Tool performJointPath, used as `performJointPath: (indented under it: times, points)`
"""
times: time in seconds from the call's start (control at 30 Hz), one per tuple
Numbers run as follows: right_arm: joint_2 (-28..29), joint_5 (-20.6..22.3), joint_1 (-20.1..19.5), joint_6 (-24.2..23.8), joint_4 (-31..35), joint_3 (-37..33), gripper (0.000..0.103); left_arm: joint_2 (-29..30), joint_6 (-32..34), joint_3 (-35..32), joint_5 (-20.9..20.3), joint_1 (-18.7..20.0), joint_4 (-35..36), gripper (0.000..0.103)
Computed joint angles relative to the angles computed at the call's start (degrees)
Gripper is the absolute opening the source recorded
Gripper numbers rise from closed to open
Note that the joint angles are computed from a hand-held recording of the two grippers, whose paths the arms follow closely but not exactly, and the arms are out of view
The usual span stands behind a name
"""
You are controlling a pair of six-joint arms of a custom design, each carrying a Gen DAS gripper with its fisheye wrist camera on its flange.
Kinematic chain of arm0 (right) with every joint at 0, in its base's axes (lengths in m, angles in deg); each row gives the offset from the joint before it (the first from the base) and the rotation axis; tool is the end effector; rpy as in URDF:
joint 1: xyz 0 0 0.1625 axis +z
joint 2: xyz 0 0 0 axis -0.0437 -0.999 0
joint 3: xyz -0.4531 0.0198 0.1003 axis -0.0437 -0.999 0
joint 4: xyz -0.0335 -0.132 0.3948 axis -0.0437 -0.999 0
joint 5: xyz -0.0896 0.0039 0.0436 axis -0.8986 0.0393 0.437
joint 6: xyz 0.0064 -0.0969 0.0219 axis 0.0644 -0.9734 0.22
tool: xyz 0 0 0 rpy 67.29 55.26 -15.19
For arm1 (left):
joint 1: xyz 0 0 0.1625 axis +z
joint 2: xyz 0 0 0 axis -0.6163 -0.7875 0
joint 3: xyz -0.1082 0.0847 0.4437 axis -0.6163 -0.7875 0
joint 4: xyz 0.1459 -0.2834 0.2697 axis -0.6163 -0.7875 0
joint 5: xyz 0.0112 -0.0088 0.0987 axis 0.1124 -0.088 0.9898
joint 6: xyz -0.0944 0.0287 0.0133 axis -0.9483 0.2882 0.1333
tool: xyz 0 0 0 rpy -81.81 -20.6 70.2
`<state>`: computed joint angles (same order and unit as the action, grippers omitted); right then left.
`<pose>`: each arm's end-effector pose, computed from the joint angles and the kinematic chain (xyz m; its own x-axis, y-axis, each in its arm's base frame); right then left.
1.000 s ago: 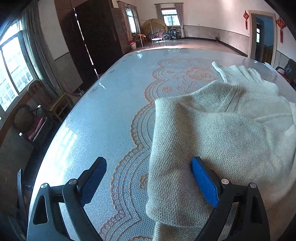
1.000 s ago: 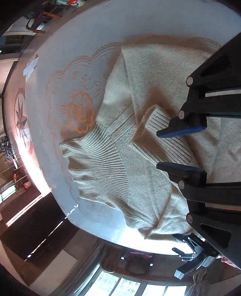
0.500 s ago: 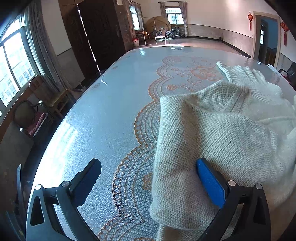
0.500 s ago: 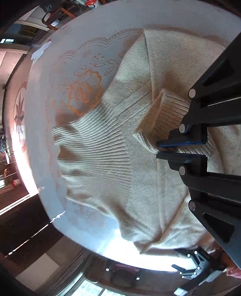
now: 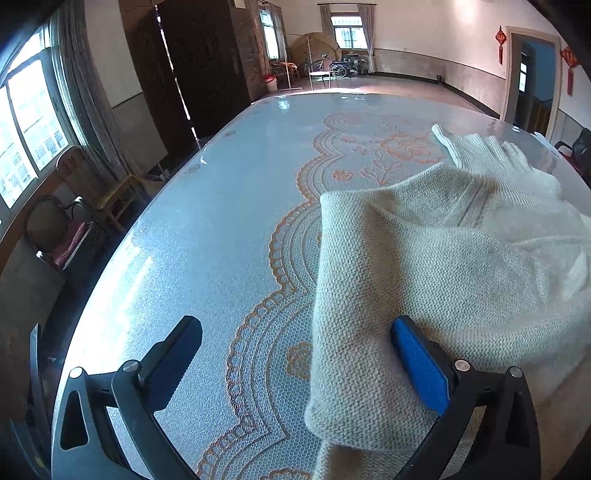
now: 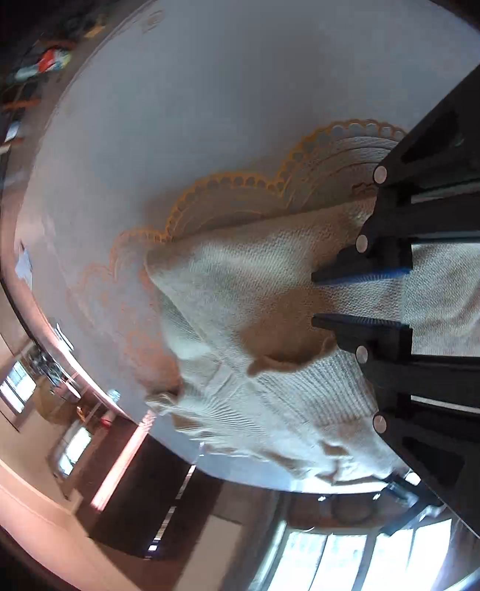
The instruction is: Fold clothes
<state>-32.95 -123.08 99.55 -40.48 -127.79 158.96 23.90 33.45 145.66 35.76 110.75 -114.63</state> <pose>0.1937 -0.7430 0.2018 -0.9414 0.3141 0.1226 0.2047 0.8214 -0.5323 -0.0160 -0.7796 0.3283 -0.6106 -0.1827 -0.7706 0.3954 0.7728 -0.4965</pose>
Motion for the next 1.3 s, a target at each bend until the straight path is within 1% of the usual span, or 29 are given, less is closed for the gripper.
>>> performJointPath:
  times: [0.07,0.1,0.13,0.2,0.23,0.3,0.33,0.4,0.43,0.47,0.5,0.53,0.6,0.67,0.7,0.77,0.83,0.87,0.9,0.93,1.0,1.03,1.07,1.17,1.23,1.3]
  points:
    - [-0.7,2.9,-0.4,0.4,-0.5,0.2,0.024,-0.4,1.6,0.4,-0.2,-0.4,-3.9,0.103]
    - [-0.3,2.4,0.1,-1.3,0.1,-1.0,0.024,-0.3,2.4,0.0,-0.4,-0.6,-5.9,0.103]
    - [0.3,1.7,0.6,-3.1,1.5,-2.7,0.025,-0.4,1.8,-0.7,-0.7,-0.7,-5.4,0.103]
    - [2.8,-0.9,2.0,-7.6,8.1,-8.7,0.026,0.3,-1.1,-4.2,-1.4,-0.4,0.6,0.103]
    - [4.6,-2.9,2.9,-8.9,13.0,-12.2,0.027,1.2,-1.5,-6.4,-1.3,-0.2,3.2,0.103]
    - [8.4,-6.4,4.2,-10.6,21.8,-19.3,0.027,3.4,0.9,-10.2,-0.5,0.0,6.9,0.103]
    - [9.9,-7.4,4.5,-11.1,24.8,-21.9,0.027,4.6,2.3,-12.2,0.1,0.1,8.8,0.103]
    - [12.6,-8.2,4.6,-12.1,28.6,-25.8,0.026,7.2,6.7,-15.2,2.1,0.1,9.4,0.103]
    - [13.6,-9.8,4.9,-12.4,30.3,-27.2,0.022,8.3,8.3,-16.5,2.8,0.2,10.1,0.103]
    - [14.3,-11.2,5.3,-13.0,30.9,-27.9,0.009,9.4,10.4,-17.6,3.5,0.3,10.0,0.103]
    - [14.2,-12.2,5.8,-14.6,29.0,-27.2,0.008,9.9,13.2,-17.7,3.9,0.3,7.5,0.103]
    - [13.5,-13.4,6.5,-17.4,25.0,-25.4,0.006,10.2,15.4,-17.5,3.9,0.4,4.8,0.103]
    - [12.6,-16.1,7.9,-23.1,17.2,-22.5,0.006,10.7,17.7,-17.4,4.5,0.4,1.5,0.103]
    - [12.4,-21.8,9.2,-27.9,9.4,-20.3,0.006,11.3,20.5,-17.3,5.0,0.5,-2.7,0.103]
    - [12.7,-24.3,9.5,-29.2,7.7,-20.3,0.006,11.6,21.7,-17.2,5.0,0.5,-4.6,0.103]
    - [14.5,-28.5,8.6,-27.4,10.1,-22.9,0.006,12.3,23.9,-17.0,5.1,0.5,-8.5,0.103]
    - [15.9,-33.1,7.5,-24.6,16.1,-25.2,0.007,12.8,25.6,-17.3,5.7,0.4,-10.7,0.103]
    - [15.2,-32.8,6.7,-23.6,17.2,-23.9,0.009,12.8,26.0,-17.6,6.3,0.3,-10.9,0.103]
    - [13.8,-30.6,6.3,-22.9,15.9,-22.2,0.009,12.9,26.3,-17.9,6.8,0.3,-11.1,0.103]
    - [12.3,-28.9,6.2,-22.9,12.4,-20.0,0.016,12.9,26.7,-18.1,7.3,0.2,-11.4,0.103]
    - [9.9,-28.0,6.7,-21.9,7.1,-16.7,0.018,11.8,27.6,-16.9,6.8,0.0,-15.6,0.103]
    - [9.0,-26.4,6.9,-23.2,3.7,-15.0,0.022,11.2,27.7,-16.3,6.6,-0.2,-17.3,0.103]
    - [8.3,-24.9,7.3,-24.4,1.7,-13.8,0.022,10.0,25.4,-15.0,6.1,-0.2,-17.0,0.103]
    - [8.2,-21.1,8.5,-29.1,3.6,-13.3,0.022,6.7,19.0,-11.5,4.7,-0.2,-16.1,0.103]
    - [9.3,-20.0,9.1,-31.2,6.3,-14.1,0.022,4.3,13.7,-8.6,4.0,-0.1,-14.7,0.103]
    - [11.9,-20.4,9.8,-32.3,8.3,-16.1,0.022,1.8,6.7,-5.2,2.1,0.0,-9.4,0.103]
